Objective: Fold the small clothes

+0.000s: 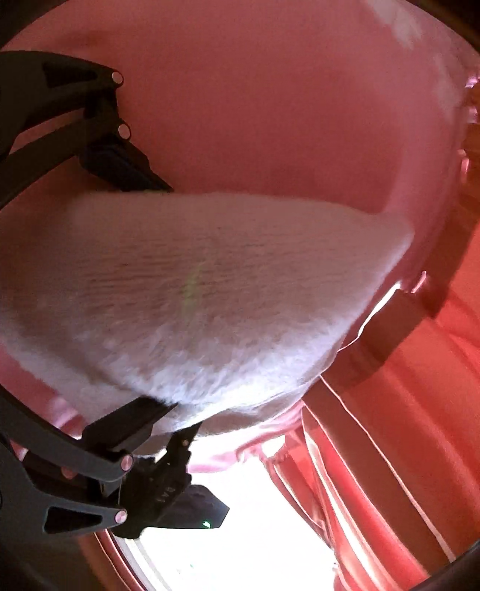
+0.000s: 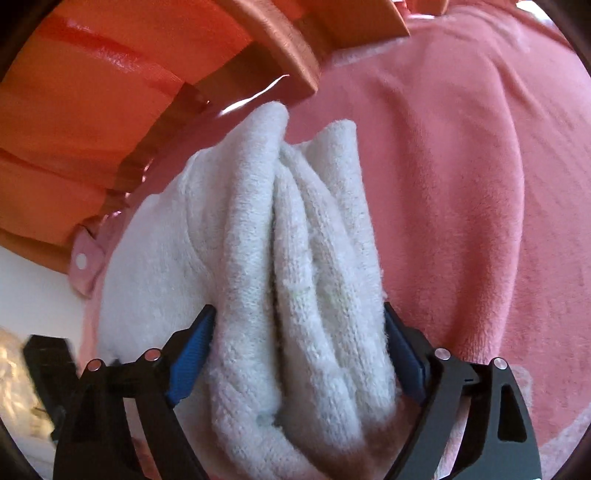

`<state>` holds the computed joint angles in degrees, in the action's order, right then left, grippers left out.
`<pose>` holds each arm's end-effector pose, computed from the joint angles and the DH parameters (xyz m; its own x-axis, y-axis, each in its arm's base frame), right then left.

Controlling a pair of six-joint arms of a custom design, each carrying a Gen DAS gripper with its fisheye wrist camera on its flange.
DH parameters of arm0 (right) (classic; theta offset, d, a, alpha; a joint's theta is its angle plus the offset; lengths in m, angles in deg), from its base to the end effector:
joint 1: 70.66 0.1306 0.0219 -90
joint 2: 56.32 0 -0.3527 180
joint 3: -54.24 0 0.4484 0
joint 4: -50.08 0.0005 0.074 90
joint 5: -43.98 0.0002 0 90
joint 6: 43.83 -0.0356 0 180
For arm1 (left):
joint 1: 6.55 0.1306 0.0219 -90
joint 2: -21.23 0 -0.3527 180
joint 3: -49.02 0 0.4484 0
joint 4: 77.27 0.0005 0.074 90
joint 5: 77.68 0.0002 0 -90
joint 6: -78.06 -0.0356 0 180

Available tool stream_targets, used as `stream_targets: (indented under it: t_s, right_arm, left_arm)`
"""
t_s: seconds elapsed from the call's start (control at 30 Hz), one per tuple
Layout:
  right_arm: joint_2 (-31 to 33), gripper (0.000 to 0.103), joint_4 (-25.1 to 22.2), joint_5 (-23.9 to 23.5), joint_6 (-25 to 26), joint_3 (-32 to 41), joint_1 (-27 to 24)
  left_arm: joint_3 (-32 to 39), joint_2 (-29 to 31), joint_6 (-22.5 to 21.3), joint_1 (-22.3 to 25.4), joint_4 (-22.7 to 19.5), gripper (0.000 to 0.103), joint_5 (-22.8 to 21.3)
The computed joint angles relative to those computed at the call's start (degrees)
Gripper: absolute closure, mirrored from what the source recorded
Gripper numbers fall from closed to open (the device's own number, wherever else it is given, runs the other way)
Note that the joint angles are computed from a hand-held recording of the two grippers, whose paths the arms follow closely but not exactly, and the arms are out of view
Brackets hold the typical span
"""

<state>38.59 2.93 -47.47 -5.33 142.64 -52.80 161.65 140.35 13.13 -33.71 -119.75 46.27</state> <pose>0.5352 0.1729 0.3428 -0.7284 0.5873 -0.3529 0.4003 0.7828 0.4764 0.6196 -0.3408 0.3098 -0.9066 0.0701 -0.4161 0.3540 0.6629 -0.6598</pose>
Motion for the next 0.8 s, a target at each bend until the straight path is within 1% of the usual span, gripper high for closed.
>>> stream_targets:
  t_s: [0.03, 0.07, 0.1, 0.13, 0.17, 0.2, 0.23, 0.27, 0.3, 0.37, 0.4, 0.43, 0.53, 0.63, 0.67, 0.7, 0.73, 0.77, 0.8]
  right_arm:
    - [0.0, 0.023, 0.2, 0.0, 0.4, 0.1, 0.1]
    - [-0.3, 0.038, 1.0, -0.4, 0.6, -0.3, 0.2]
    - [-1.0, 0.053, 2.4, -0.9, 0.6, -1.1, 0.1]
    - [-1.2, 0.058, 2.3, 0.3, 0.8, -0.6, 0.4]
    - [-0.9, 0.065, 1.7, 1.8, 1.3, 0.3, 1.1]
    - [-0.8, 0.067, 1.0, 4.7, 2.4, 1.5, 2.1]
    - [-0.9, 0.068, 1.5, 6.8, 3.2, 2.3, 2.9]
    - [-1.2, 0.069, 2.5, 8.4, 4.0, 3.1, 3.8]
    - [-1.8, 0.070, 4.7, 10.6, 5.3, 3.9, 4.8]
    - [-1.6, 0.070, 6.7, 14.0, 7.7, 6.5, 6.7]
    - [-1.9, 0.070, 8.5, 14.9, 9.0, 7.8, 7.7]
    - [-1.9, 0.070, 10.1, 15.2, 9.9, 9.0, 8.3]
    - [-0.7, 0.070, 13.7, 15.6, 12.7, 13.1, 9.8]
    - [2.8, 0.066, 14.7, 14.7, 13.3, 17.2, 10.6]
    - [5.0, 0.062, 14.3, 13.8, 12.0, 18.3, 10.4]
    - [6.6, 0.053, 13.5, 12.4, 11.1, 19.0, 10.0]
    - [8.9, 0.052, 11.8, 10.6, 9.8, 19.9, 9.5]
    - [11.7, 0.052, 8.7, 9.4, 7.8, 20.5, 8.9]
    - [13.3, 0.055, 6.0, 10.0, 6.4, 20.9, 8.9]
  left_arm:
    - [0.2, 0.2, -0.6, -0.1, 0.5, 0.005, 0.2]
    - [1.1, 0.6, -1.7, -0.3, -0.5, 0.006, 0.3]
    - [1.6, 0.8, -2.6, -0.5, -1.0, 0.016, 0.1]
    - [1.5, 0.4, -3.0, -0.7, -0.8, 0.019, -0.6]
    - [1.4, -0.2, -3.9, -0.9, -0.9, 0.030, -1.7]
    - [1.4, -0.9, -6.1, -1.1, -1.2, 0.042, -3.1]
    - [1.6, -1.5, -7.9, -1.1, -1.5, 0.047, -3.9]
    - [1.8, -2.3, -9.2, -1.1, -1.6, 0.050, -4.3]
    - [1.5, -3.6, -9.4, -0.7, -0.9, 0.051, -4.2]
    - [2.6, -5.2, -9.4, 0.6, 0.1, 0.051, -3.5]
    - [3.1, -5.7, -9.4, 1.2, 0.7, 0.051, -3.1]
    - [2.6, -7.5, -8.7, 2.4, 2.5, 0.051, -2.2]
    - [2.6, -10.6, -9.8, 5.0, 5.4, 0.048, -1.2]
    - [1.8, -12.3, -11.1, 7.1, 6.4, 0.038, -2.8]
    - [1.8, -12.0, -11.1, 7.4, 6.2, 0.030, -3.7]
    - [1.3, -11.5, -10.5, 7.8, 5.4, 0.017, -6.0]
    - [-0.3, -11.7, -10.1, 8.2, 5.4, 0.014, -7.8]
    - [-1.4, -11.2, -9.3, 8.3, 5.0, 0.014, -11.0]
    - [-2.4, -10.6, -8.6, 8.3, 4.7, 0.015, -13.9]
